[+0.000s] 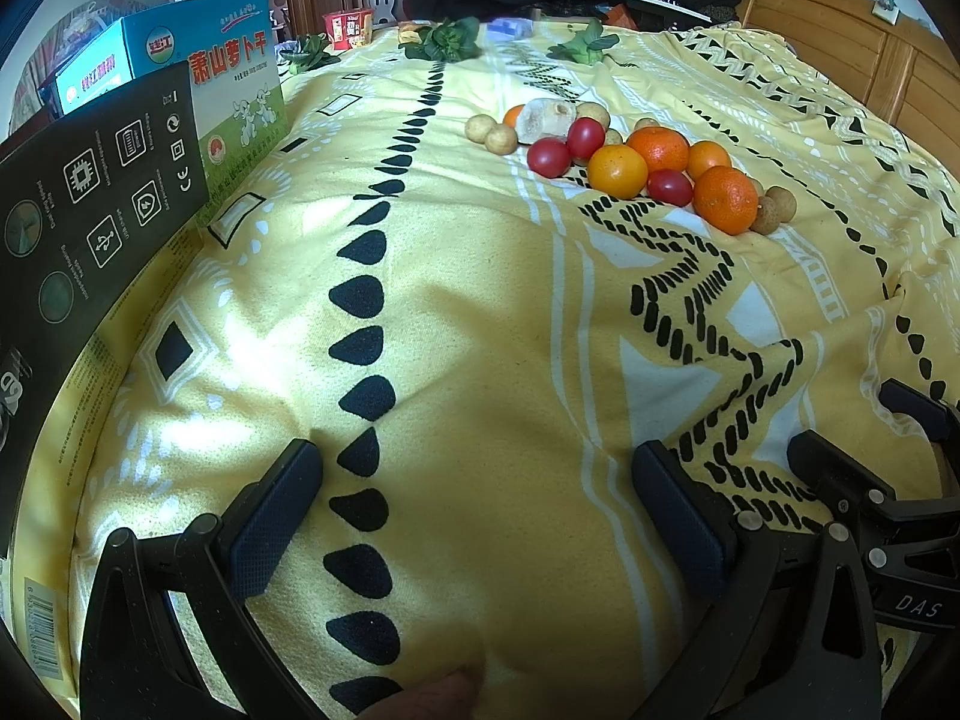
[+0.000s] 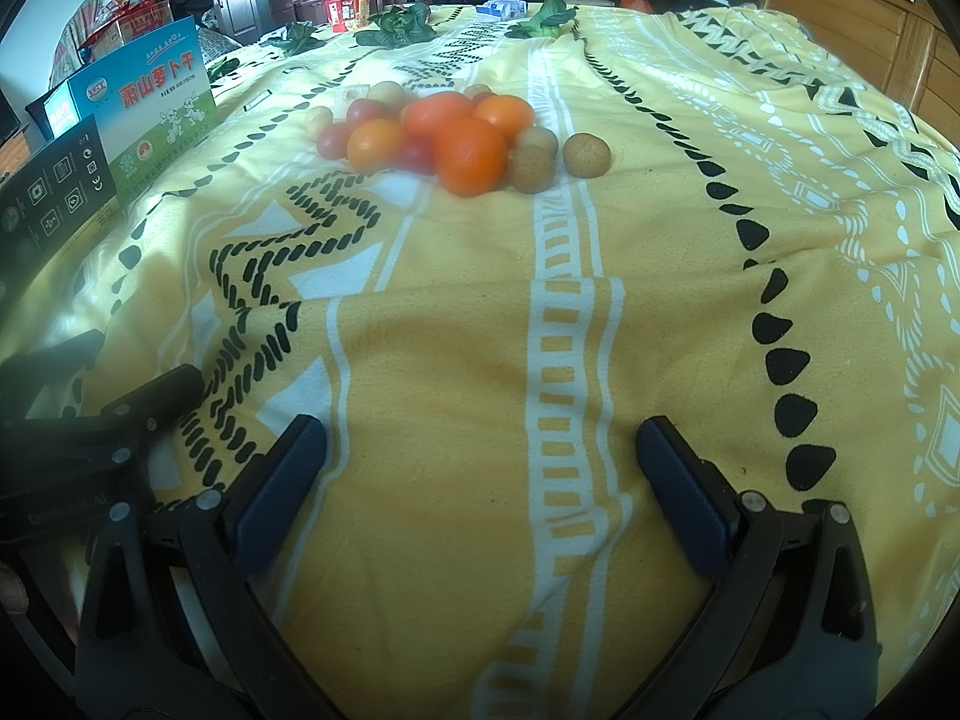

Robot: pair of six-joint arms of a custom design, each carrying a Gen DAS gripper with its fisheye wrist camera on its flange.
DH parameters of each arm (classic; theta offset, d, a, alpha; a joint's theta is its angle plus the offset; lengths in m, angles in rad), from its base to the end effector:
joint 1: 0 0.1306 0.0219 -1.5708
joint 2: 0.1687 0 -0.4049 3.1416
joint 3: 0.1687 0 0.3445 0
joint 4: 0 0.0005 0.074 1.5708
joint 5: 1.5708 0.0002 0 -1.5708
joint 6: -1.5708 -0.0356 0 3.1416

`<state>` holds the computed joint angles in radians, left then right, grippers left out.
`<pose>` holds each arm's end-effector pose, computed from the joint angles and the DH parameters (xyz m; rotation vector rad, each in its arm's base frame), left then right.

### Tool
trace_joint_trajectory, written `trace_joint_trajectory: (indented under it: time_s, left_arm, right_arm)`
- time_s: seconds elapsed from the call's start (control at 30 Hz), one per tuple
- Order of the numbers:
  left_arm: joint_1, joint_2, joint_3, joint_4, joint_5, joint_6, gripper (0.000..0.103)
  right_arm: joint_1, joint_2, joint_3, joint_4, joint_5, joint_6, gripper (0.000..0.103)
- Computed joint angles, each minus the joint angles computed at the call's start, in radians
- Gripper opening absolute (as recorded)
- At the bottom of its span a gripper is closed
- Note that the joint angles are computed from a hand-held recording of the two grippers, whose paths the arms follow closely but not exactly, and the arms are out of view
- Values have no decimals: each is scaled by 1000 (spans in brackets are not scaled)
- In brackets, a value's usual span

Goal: Organize fruits

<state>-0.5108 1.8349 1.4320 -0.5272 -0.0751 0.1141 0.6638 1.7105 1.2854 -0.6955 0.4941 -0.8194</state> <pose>0.5017 -0.2787 0.2752 0.4630 2.4617 -0.1659 0.4079 0.2970 0.2794 0.3360 2.4648 -0.0778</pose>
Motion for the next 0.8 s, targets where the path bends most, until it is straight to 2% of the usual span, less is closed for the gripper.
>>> trace_joint_trajectory:
  time_s: [0.3,0.37,0.43,0.53,0.6,0.67,0.8]
  left_arm:
    - [11,-19,-13,-20,14,-20,103]
    - [9,-12,7,-56,13,-24,103]
    - [16,2,50,-126,35,-42,103]
    - [41,26,133,-247,109,-58,101]
    - [59,25,160,-251,189,-64,99]
    - [62,36,197,-238,224,-79,99]
    - [60,126,368,-276,341,-81,95]
  right_arm:
    - [0,0,0,0,0,0,103]
    - [0,0,0,1,0,1,103]
    - [0,0,0,1,0,1,103]
    - [0,-2,-2,-3,3,2,103]
    - [-4,-12,-18,17,-5,3,103]
    - [-4,-12,-21,19,-3,3,103]
    - [-9,4,9,-11,-19,7,103]
